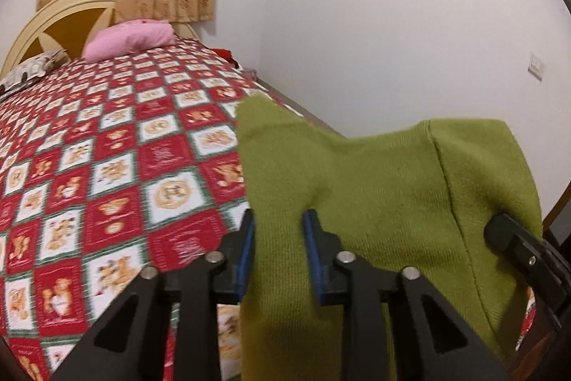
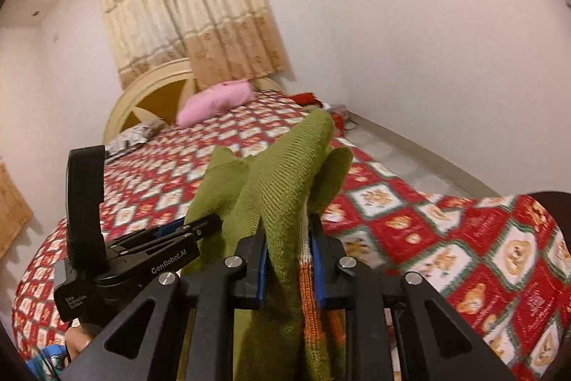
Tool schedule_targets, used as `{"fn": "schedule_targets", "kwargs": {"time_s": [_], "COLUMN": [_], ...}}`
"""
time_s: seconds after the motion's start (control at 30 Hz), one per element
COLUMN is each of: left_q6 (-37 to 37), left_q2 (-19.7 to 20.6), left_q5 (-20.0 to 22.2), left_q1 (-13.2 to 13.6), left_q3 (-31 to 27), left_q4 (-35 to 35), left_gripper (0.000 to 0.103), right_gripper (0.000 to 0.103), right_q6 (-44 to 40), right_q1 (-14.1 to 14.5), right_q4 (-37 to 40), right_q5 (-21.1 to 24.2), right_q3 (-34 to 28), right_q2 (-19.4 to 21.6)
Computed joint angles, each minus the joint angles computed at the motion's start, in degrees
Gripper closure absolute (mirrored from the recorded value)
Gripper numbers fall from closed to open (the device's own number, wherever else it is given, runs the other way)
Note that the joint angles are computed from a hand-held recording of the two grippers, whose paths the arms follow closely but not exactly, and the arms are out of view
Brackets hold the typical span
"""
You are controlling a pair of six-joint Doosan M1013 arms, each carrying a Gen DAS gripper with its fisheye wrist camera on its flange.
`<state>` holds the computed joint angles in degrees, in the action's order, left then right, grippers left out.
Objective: Fold small clothes
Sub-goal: 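Carry the lifted bundle across the quilt with both tools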
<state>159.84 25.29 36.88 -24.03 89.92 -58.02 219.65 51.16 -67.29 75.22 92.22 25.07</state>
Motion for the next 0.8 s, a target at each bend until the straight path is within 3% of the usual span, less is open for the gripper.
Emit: {"fn": "schedule_targets", "kwargs": {"time_s": [0.13, 0.3, 0.4, 0.53, 0.6, 0.63, 0.7, 0.73, 0.8], "left_q6": [-0.8, -7.7, -8.7, -9.0, -8.8, -8.3, -6.7, -4.3, -0.4], "left_q2": [0.5, 1.5, 1.8, 2.0, 1.7, 1.7, 0.8, 0.0, -0.9], "left_q5": [-1.2, -1.6, -1.9, 0.9, 3.6, 4.2, 3.5, 2.0, 0.6], "left_q1": [-2.4, -4.3, -4.8, -4.2, -3.4, -3.2, -2.5, -1.9, -0.8], "left_q3": [-0.3, -0.6, -0.3, -0.9, -1.3, -1.3, -0.3, 1.0, 2.7], "left_q4": [3.3, 11.4, 13.5, 13.4, 12.9, 12.4, 11.5, 9.5, 5.9], "left_gripper": [0.082, 0.082, 0.079, 0.075, 0.066, 0.054, 0.013, 0.007, 0.006], "right_gripper": [0.084, 0.084, 0.083, 0.077, 0.069, 0.067, 0.067, 0.067, 0.067], "right_q6": [2.3, 3.9, 2.8, 4.7, 10.5, 11.7, 13.6, 13.6, 11.2], "right_q1": [-1.6, -3.3, -4.2, -5.6, -5.6, -5.5, -4.4, -3.6, -1.4], "right_q4": [2.7, 6.2, 9.6, 12.0, 10.5, 10.0, 9.7, 10.0, 11.6], "right_q5": [-1.2, -3.8, -6.0, -10.7, -13.2, -13.1, -10.3, -7.9, -0.5], "right_q3": [3.4, 6.2, 7.3, 10.1, 12.5, 12.9, 13.3, 12.6, 10.3], "right_q2": [-1.2, -1.6, -1.5, -2.0, -3.3, -3.5, -3.9, -3.7, -3.0]}}
